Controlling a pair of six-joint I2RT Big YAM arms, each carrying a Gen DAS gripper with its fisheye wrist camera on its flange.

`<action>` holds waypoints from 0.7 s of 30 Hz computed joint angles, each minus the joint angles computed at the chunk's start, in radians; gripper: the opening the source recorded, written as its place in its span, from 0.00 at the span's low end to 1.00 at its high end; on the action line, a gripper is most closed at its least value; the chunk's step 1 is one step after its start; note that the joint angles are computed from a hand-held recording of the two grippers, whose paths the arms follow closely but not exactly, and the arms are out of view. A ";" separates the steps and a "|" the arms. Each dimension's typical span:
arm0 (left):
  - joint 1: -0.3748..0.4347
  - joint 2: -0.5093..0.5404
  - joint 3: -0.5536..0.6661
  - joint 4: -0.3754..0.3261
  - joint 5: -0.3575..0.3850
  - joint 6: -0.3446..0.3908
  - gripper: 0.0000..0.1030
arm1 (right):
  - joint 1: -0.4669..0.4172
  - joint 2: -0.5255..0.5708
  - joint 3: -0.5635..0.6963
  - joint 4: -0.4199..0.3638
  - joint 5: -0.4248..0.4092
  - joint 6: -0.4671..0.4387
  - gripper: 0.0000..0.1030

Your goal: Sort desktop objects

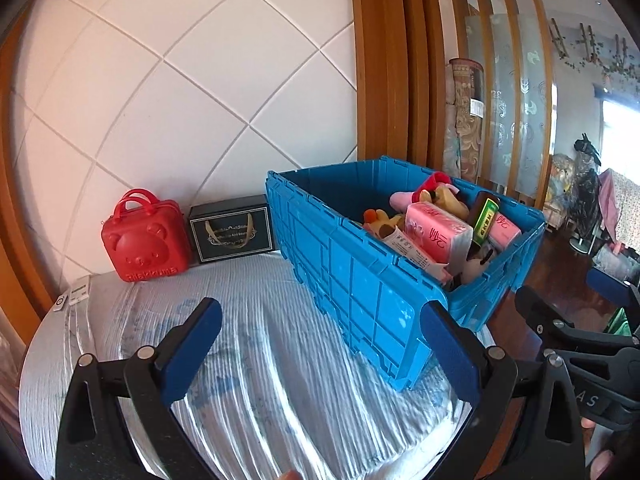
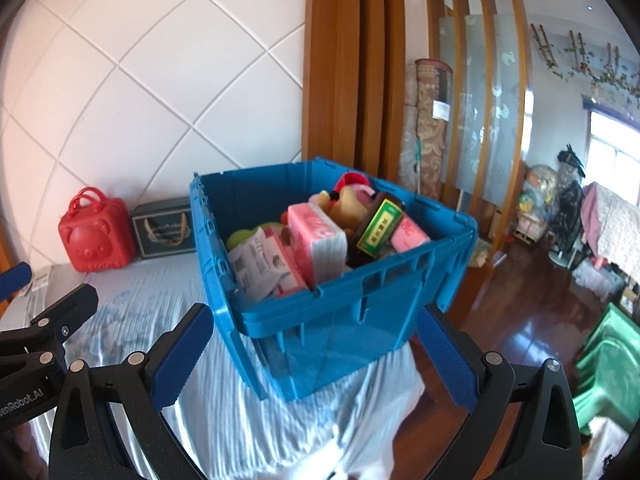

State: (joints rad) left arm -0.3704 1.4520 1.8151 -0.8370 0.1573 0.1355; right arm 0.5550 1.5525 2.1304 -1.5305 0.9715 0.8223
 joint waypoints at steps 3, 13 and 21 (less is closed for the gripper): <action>0.000 0.001 0.001 0.001 0.001 -0.001 0.98 | -0.003 0.001 0.003 -0.001 -0.005 0.002 1.00; -0.007 0.013 0.014 0.005 -0.013 -0.007 0.98 | -0.016 0.007 0.015 -0.010 -0.005 -0.003 1.00; -0.005 0.029 0.038 -0.008 -0.009 -0.018 0.98 | -0.034 0.000 0.007 0.002 -0.020 -0.019 1.00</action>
